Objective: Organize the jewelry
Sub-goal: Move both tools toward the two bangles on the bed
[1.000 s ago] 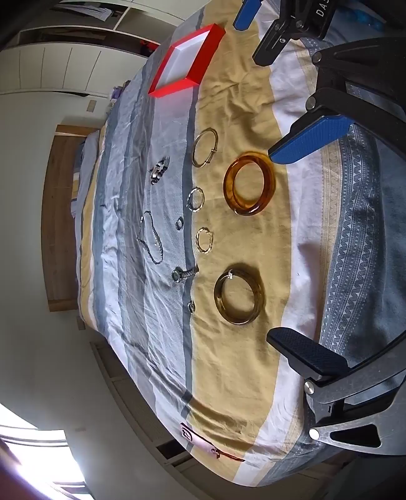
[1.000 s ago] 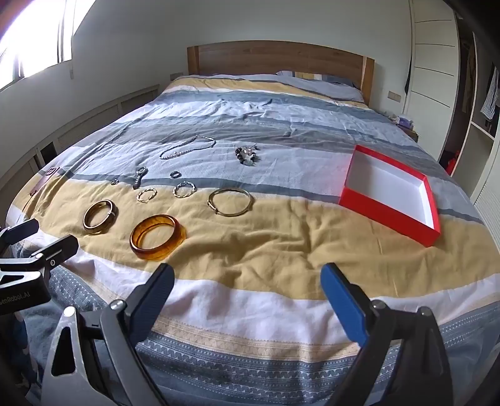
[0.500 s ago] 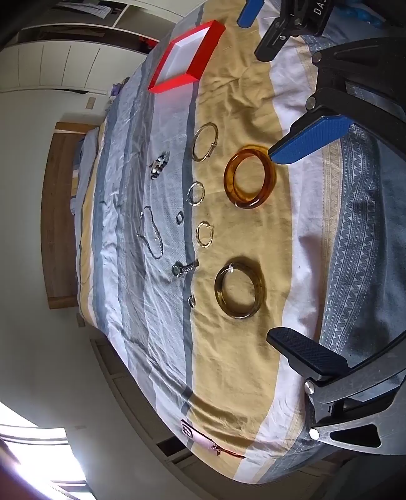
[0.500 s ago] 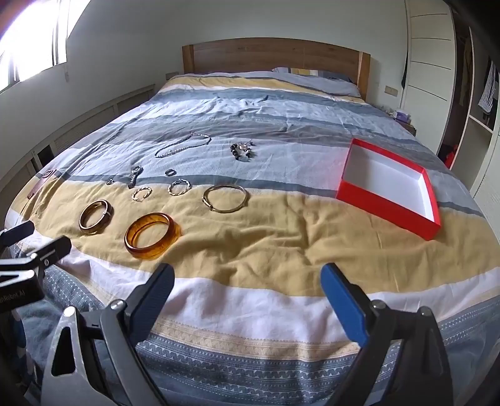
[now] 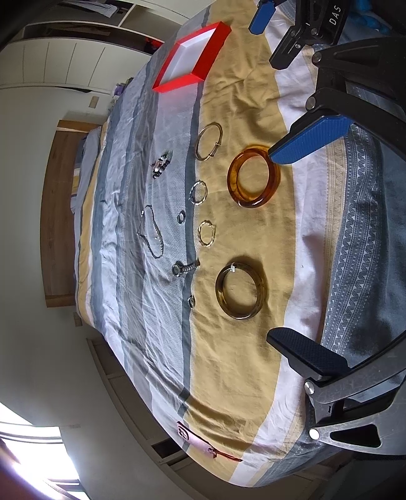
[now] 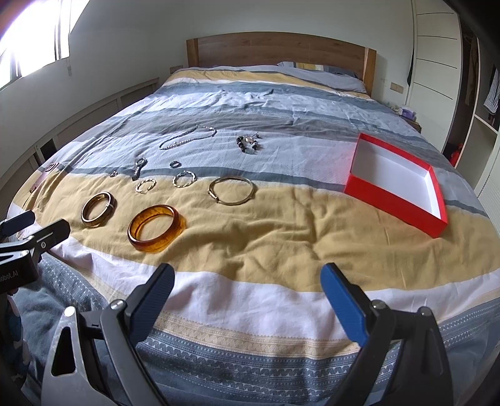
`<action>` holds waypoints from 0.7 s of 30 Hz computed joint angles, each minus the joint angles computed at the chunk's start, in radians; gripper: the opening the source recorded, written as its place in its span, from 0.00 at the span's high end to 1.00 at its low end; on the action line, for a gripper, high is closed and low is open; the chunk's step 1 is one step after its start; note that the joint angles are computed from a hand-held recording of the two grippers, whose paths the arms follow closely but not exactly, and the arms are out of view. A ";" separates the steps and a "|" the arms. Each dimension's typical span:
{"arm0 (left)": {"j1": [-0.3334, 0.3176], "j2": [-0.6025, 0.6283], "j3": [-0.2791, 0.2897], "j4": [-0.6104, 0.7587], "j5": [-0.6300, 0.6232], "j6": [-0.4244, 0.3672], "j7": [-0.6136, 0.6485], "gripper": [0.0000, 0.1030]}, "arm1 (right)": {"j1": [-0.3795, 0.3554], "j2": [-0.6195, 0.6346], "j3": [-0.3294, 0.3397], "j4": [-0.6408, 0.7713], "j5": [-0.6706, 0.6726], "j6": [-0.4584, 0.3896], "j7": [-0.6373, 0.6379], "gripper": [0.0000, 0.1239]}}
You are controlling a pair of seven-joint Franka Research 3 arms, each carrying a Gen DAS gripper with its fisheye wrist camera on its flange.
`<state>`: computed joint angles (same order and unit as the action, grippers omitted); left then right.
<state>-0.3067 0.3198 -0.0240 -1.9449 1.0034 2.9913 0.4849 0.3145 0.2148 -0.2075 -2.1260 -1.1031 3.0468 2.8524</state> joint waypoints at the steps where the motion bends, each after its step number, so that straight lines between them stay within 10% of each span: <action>1: 0.004 0.002 -0.005 0.001 -0.008 0.002 0.011 0.01 | -0.003 0.003 0.006 0.000 0.013 0.000 -0.013 0.23; 13: -0.016 0.016 0.022 0.021 0.087 0.009 -0.059 0.01 | 0.035 0.013 -0.021 -0.006 0.154 0.002 -0.142 0.24; 21: 0.037 0.029 -0.043 0.017 -0.077 0.004 0.124 0.01 | 0.043 0.020 -0.022 -0.002 0.204 -0.005 -0.189 0.24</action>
